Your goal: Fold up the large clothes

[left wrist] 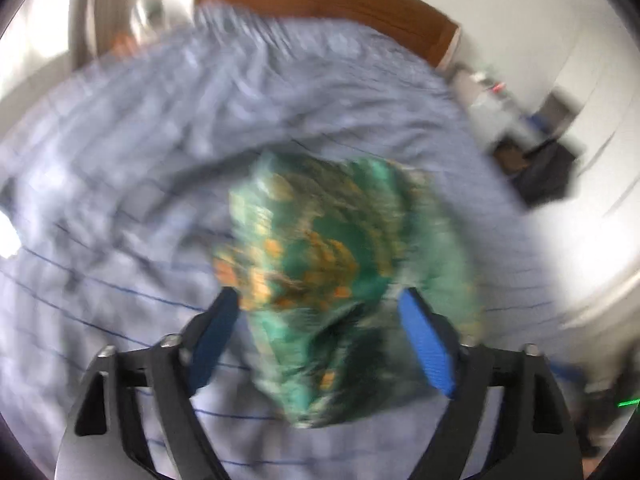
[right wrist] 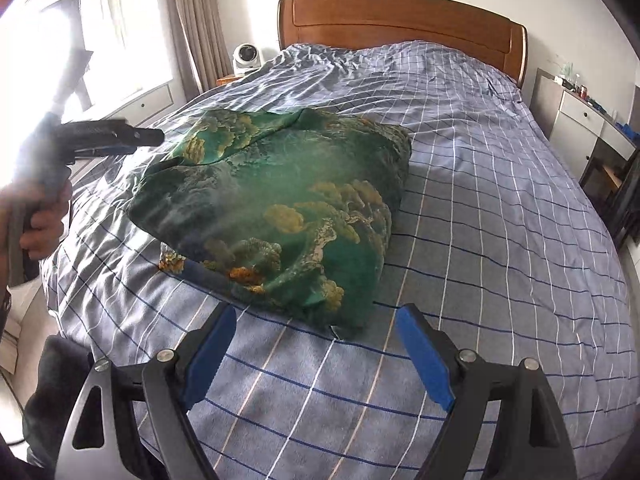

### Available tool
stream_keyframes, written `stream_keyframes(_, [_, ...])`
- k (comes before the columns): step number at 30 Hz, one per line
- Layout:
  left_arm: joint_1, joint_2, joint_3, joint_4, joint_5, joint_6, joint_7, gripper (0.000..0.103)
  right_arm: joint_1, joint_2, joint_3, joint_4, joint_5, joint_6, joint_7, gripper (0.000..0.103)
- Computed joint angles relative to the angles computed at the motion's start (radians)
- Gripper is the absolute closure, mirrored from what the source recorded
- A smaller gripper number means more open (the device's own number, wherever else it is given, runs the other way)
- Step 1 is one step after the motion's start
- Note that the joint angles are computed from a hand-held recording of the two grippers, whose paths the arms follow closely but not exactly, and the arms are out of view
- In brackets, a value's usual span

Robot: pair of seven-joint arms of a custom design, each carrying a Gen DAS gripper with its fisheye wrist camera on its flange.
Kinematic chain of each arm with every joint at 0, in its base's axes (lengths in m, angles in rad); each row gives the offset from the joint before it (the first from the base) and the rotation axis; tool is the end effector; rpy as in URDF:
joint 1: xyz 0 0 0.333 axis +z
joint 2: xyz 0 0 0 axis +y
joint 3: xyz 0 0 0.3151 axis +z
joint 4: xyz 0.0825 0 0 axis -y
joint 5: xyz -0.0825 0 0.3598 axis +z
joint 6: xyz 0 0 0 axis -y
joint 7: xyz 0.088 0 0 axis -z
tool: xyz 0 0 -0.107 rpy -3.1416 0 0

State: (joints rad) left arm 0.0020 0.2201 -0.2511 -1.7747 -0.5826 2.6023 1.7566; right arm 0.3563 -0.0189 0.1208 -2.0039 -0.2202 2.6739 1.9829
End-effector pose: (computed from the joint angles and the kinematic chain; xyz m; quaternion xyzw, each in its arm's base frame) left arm 0.6281 -0.1342 0.5124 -0.6567 0.6560 -0.3713 0.0208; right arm 0.5073 0.2703 0.5529 -0.7346 0.5842 -0.1883 0.2892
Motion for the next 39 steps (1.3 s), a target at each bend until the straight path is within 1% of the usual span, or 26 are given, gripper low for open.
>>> stream_keyframes(1, [0.041,0.03,-0.016,0.041,-0.105,-0.068,0.059,0.016,-0.002,-0.002,-0.003,-0.005,0.011,0.008,-0.002,0.018])
stream_keyframes(2, [0.047,0.07,0.003,0.092,-0.14,-0.131,0.054,0.016,-0.004,-0.003,-0.005,-0.007,0.022,0.014,-0.003,0.018])
stream_keyframes(3, [0.027,0.098,0.036,0.135,-0.105,-0.166,0.011,0.016,-0.007,-0.002,-0.008,-0.01,0.038,0.018,-0.008,0.018])
stream_keyframes(4, [0.033,0.129,0.034,0.169,-0.062,-0.181,-0.024,0.017,-0.01,0.0,-0.01,-0.01,0.051,0.018,-0.01,0.018])
stream_keyframes(5, [0.053,0.161,0.01,0.202,-0.032,-0.2,-0.038,0.017,-0.013,0.005,-0.012,-0.008,0.067,0.018,-0.014,0.018])
stream_keyframes(7, [0.066,0.223,-0.009,0.266,-0.019,-0.263,-0.037,0.017,-0.016,0.021,-0.016,0.003,0.112,0.016,-0.036,0.018])
stream_keyframes(9, [0.049,0.279,-0.005,0.307,0.04,-0.292,-0.082,0.017,-0.019,0.045,-0.021,0.023,0.192,0.016,-0.087,0.018])
stream_keyframes(11, [0.052,0.317,-0.016,0.31,0.056,-0.286,-0.104,0.013,-0.025,0.078,-0.024,0.054,0.287,0.025,-0.156,0.018])
stream_keyframes(14, [0.108,0.354,-0.069,0.282,-0.033,-0.25,-0.072,0.012,-0.052,0.144,-0.02,0.117,0.478,0.046,-0.32,0.018])
stream_keyframes(16, [0.125,0.365,-0.088,0.275,-0.058,-0.241,-0.042,0.012,-0.086,0.211,-0.011,0.194,0.607,-0.006,-0.428,0.018])
stream_keyframes(18, [0.12,0.368,-0.088,0.278,-0.043,-0.237,-0.024,0.012,-0.133,0.302,0.006,0.294,0.745,-0.111,-0.526,0.018])
stream_keyframes(19, [0.119,0.373,-0.088,0.284,-0.038,-0.239,-0.021,0.011,-0.147,0.338,0.01,0.326,0.789,-0.139,-0.547,0.018])
stream_keyframes(20, [0.119,0.383,-0.09,0.296,-0.034,-0.245,-0.017,0.01,-0.176,0.38,0.031,0.359,0.874,-0.162,-0.598,0.018])
stream_keyframes(22, [0.124,0.411,-0.099,0.33,-0.04,-0.263,-0.01,0.006,-0.258,0.476,0.093,0.435,1.111,-0.23,-0.713,0.014])
stream_keyframes(23, [0.13,0.43,-0.108,0.35,-0.049,-0.275,0.0,0.001,-0.281,0.519,0.11,0.473,1.196,-0.255,-0.737,0.011])
stream_keyframes(24, [0.132,0.446,-0.114,0.366,-0.056,-0.28,0.006,0.0,-0.291,0.552,0.118,0.504,1.244,-0.273,-0.756,0.01])
stream_keyframes(25, [0.126,0.454,-0.112,0.377,-0.051,-0.277,-0.001,0.0,-0.285,0.586,0.114,0.545,1.253,-0.285,-0.752,0.01])
stream_keyframes(27, [0.093,0.442,-0.088,0.375,-0.008,-0.252,-0.047,0.003,-0.215,0.625,0.062,0.631,1.122,-0.274,-0.688,0.013])
stream_keyframes(28, [0.074,0.422,-0.078,0.355,0.019,-0.222,-0.062,0.02,-0.172,0.622,0.032,0.648,1.03,-0.255,-0.669,0.014])
stream_keyframes(29, [0.06,0.389,-0.073,0.325,0.046,-0.19,-0.064,0.038,-0.123,0.605,-0.001,0.649,0.921,-0.224,-0.659,0.018])
stream_keyframes(30, [0.036,0.348,-0.055,0.293,0.093,-0.153,-0.079,0.045,-0.08,0.575,-0.026,0.625,0.827,-0.178,-0.662,0.023])
stream_keyframes(31, [0.021,0.322,-0.047,0.275,0.129,-0.134,-0.093,0.053,-0.049,0.541,-0.037,0.587,0.759,-0.122,-0.669,0.025])
stream_keyframes(32, [0.012,0.292,-0.044,0.254,0.156,-0.112,-0.098,0.058,-0.035,0.516,-0.037,0.558,0.719,-0.083,-0.673,0.027])
stream_keyframes(35, [0.025,0.248,-0.069,0.233,0.148,-0.075,-0.08,0.062,-0.01,0.433,-0.02,0.457,0.653,0.062,-0.7,0.029])
stream_keyframes(38, [-0.005,0.255,-0.062,0.278,0.189,-0.039,-0.096,0.062,-0.013,0.394,0.0,0.42,0.631,0.151,-0.735,0.029])
stream_keyframes(39, [-0.016,0.27,-0.06,0.309,0.207,-0.031,-0.106,0.062,-0.024,0.394,0.01,0.425,0.638,0.161,-0.751,0.029])
